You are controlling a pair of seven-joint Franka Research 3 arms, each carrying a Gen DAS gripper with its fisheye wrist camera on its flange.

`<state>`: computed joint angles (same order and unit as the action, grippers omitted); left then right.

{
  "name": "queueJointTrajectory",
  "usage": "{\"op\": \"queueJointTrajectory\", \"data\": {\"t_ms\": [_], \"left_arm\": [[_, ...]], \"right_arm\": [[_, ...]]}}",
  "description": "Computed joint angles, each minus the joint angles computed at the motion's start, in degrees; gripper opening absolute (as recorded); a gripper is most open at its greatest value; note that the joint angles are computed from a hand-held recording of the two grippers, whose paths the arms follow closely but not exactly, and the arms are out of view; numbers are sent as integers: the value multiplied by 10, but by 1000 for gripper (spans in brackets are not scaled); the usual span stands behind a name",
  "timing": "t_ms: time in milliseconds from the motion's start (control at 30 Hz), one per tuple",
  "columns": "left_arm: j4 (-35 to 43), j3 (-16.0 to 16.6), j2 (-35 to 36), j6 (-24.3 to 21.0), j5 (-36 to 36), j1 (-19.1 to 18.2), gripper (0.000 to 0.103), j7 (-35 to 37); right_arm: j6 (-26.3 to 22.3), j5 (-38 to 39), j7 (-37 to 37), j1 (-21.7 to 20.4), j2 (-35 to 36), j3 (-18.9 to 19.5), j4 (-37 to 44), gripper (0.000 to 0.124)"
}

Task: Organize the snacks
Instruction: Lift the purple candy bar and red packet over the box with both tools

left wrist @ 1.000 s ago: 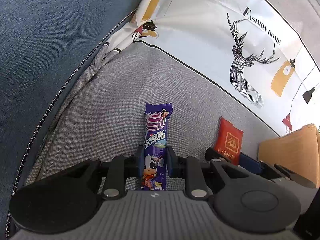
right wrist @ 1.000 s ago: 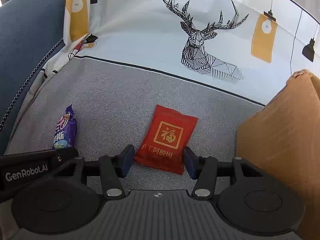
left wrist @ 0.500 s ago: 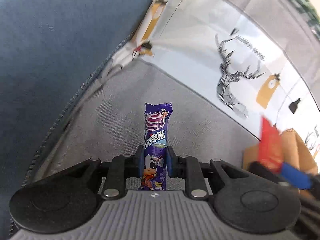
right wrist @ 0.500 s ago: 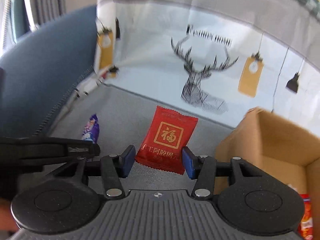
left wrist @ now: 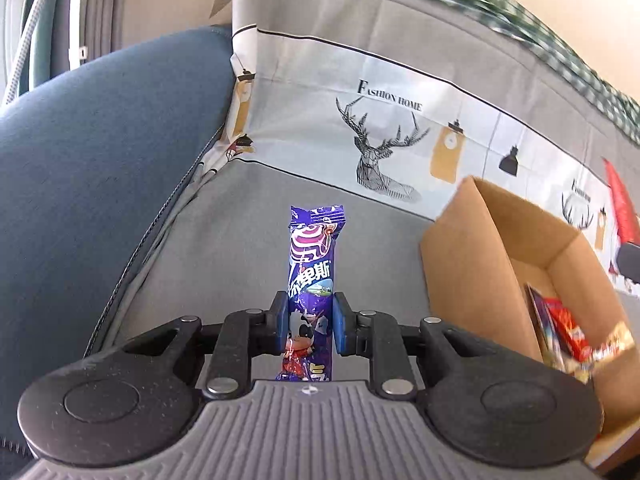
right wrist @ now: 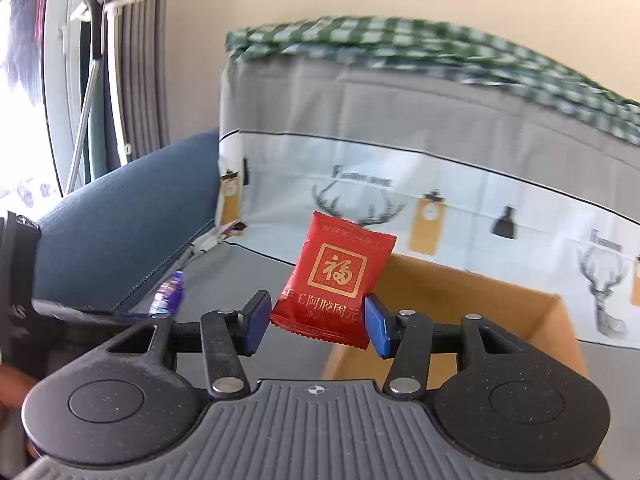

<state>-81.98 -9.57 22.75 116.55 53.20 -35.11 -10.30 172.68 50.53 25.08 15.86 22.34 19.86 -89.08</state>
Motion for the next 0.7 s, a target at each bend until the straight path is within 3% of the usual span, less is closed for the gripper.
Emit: {"op": "queueJointTrajectory", "data": {"t_ms": [67,167,300,433,700], "left_arm": [[16,-2,11,-15,4,-11,24,1],[43,-1,27,-37,6,-27,24,8],[92,6,59,-54,3,-46,24,23],[146,21,94,-57,7,-65,24,38],[248,61,153,-29,21,-97,24,52]], "right_arm": [[12,115,-109,-67,-14,68,-24,53],[11,243,-205,-109,-29,94,-49,53],[-17,289,-211,-111,-50,66,-75,53],[-29,374,-290,-113,-60,49,-77,53],[-47,429,-325,-84,-64,-11,-71,53]]}}
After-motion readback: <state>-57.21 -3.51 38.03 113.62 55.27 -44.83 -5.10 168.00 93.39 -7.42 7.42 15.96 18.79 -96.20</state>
